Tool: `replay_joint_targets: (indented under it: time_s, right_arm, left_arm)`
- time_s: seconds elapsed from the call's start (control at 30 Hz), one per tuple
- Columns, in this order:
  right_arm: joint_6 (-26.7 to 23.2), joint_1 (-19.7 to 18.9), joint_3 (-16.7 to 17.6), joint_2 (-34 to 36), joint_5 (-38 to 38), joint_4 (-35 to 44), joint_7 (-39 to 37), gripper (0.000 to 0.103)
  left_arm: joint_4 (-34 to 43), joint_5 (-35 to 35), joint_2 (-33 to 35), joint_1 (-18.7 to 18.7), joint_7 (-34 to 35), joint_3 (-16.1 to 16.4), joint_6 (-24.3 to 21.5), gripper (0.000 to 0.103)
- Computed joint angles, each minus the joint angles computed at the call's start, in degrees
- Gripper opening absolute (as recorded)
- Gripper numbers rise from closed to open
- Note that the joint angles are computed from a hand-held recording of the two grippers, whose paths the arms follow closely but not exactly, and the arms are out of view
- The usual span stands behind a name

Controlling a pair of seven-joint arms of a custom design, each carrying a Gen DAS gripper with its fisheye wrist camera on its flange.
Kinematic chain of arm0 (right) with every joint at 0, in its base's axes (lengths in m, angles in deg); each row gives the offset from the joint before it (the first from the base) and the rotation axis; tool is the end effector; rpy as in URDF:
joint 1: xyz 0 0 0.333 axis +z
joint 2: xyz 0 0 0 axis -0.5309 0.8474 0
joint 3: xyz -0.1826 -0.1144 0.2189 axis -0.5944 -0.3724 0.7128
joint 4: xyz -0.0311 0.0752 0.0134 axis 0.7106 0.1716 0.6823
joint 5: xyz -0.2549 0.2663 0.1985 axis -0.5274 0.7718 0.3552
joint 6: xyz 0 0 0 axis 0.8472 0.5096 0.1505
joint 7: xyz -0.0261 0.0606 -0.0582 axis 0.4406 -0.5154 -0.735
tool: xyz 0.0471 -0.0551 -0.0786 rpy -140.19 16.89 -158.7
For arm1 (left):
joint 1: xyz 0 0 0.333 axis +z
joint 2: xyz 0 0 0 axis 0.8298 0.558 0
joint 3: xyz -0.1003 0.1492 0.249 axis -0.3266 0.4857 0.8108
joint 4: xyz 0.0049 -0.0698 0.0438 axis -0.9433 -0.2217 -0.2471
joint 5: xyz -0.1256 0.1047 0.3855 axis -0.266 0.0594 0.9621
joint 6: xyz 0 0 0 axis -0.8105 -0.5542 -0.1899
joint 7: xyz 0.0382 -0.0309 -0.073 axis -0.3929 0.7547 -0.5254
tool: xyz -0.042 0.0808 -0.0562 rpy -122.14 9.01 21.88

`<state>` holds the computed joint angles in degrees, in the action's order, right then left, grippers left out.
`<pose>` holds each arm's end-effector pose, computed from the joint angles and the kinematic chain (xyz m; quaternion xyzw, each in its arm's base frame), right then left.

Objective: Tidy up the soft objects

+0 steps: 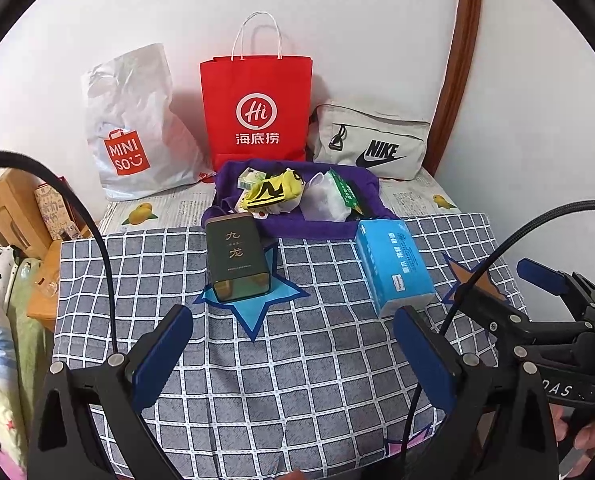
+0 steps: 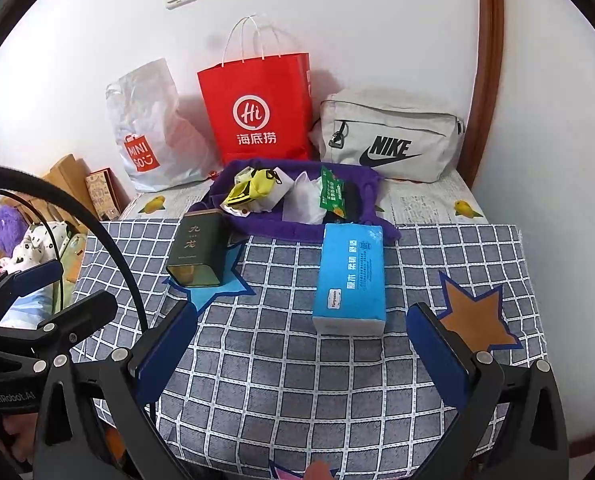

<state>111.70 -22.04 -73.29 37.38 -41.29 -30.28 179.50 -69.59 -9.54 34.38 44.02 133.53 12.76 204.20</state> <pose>0.5813 0.1396 0.6593 -0.6788 0.6415 -0.2173 0.2839 0.5721 -0.2572 0.6677 -0.6221 0.6971 -0.2870 0.2114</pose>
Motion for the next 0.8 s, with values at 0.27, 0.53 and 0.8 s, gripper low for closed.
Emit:
replay_joint_targets:
  time_s: [0.27, 0.53, 0.8]
  right_arm:
    - [0.12, -0.18, 0.09, -0.53, -0.69, -0.44, 0.52, 0.103]
    - [0.10, -0.27, 0.18, -0.67, -1.05, -0.50, 0.80, 0.103]
    - [0.16, -0.29, 0.24, -0.81, -1.27, -0.59, 1.00, 0.103]
  left_arm:
    - [-0.04, -0.52, -0.13, -0.05, 0.31, 0.00, 0.01, 0.101]
    - [-0.13, -0.84, -0.32, -0.10, 0.54, -0.03, -0.04, 0.101]
    - [-0.29, -0.63, -0.45, -0.15, 0.33, -0.06, 0.07, 0.101]
